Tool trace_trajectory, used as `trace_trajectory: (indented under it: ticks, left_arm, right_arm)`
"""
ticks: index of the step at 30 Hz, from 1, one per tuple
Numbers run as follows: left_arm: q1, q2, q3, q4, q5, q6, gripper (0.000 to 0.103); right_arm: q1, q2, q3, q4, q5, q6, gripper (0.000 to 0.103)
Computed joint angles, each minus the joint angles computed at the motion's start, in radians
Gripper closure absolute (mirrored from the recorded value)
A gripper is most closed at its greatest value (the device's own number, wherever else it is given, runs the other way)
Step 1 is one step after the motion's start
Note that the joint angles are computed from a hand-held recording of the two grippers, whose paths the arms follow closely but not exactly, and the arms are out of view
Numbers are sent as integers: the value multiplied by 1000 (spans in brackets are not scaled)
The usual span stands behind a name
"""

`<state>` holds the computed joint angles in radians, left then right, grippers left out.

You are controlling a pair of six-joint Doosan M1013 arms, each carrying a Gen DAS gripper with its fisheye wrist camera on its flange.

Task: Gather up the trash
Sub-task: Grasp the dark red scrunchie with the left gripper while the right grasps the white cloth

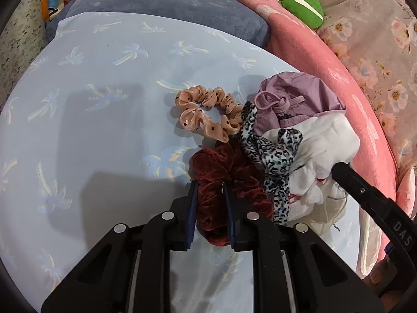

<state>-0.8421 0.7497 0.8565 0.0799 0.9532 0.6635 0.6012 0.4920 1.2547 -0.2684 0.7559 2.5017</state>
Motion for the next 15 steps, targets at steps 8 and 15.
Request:
trace_trajectory:
  ticks: [8, 15]
  left_arm:
    - [-10, -25, 12, 42, -24, -4, 87]
    - [-28, -30, -26, 97, -38, -4, 87]
  right_arm:
    - [16, -35, 13, -84, -28, 41, 101]
    - [31, -86, 30, -208, -49, 117, 101]
